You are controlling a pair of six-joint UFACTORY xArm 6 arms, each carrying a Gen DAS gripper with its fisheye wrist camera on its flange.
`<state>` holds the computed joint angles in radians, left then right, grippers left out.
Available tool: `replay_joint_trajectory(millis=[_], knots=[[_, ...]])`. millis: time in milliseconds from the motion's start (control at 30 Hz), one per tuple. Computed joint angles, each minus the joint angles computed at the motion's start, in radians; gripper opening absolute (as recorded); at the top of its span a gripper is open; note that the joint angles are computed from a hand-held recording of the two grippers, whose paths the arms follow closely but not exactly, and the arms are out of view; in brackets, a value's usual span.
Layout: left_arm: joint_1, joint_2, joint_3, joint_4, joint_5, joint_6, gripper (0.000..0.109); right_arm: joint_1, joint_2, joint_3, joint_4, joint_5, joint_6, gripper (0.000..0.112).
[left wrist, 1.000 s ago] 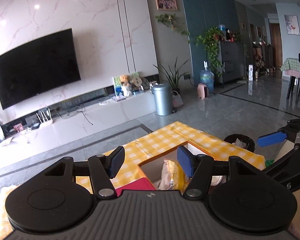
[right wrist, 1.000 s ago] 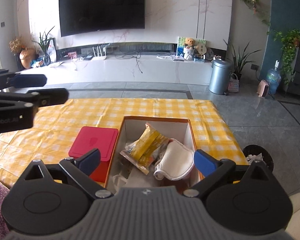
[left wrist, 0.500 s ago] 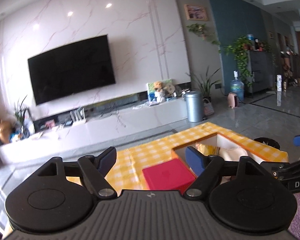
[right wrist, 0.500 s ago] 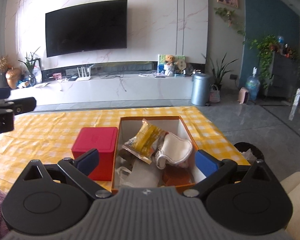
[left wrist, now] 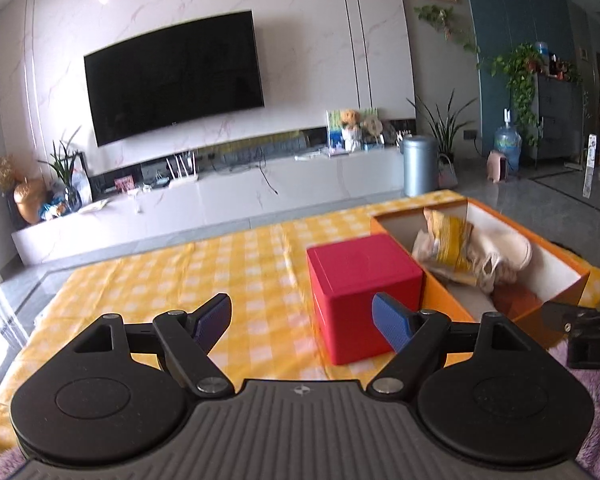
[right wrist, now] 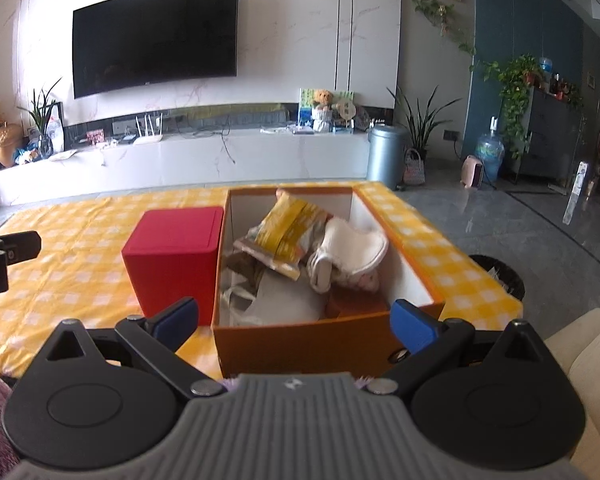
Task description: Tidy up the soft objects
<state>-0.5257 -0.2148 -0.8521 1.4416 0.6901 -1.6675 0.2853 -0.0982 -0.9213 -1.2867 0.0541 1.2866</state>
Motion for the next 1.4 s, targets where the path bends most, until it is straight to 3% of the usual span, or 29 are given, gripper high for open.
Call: replay_joint_trajectory(millis=[200, 567, 1400], knots=[[0.009, 0.01, 0.024, 0.001, -0.003, -0.012, 0.094, -0.009, 0.03, -0.015, -0.088, -0.021, 0.095, 0.1], [0.011, 0.016, 0.037, -0.053, -0.029, 0.011, 0.094, 0.008, 0.048, -0.023, -0.091, 0.002, 0.089, 0.1], [-0.013, 0.003, 0.03, -0.067, 0.006, 0.029, 0.094, 0.015, 0.037, -0.013, -0.058, 0.009, 0.056, 0.1]])
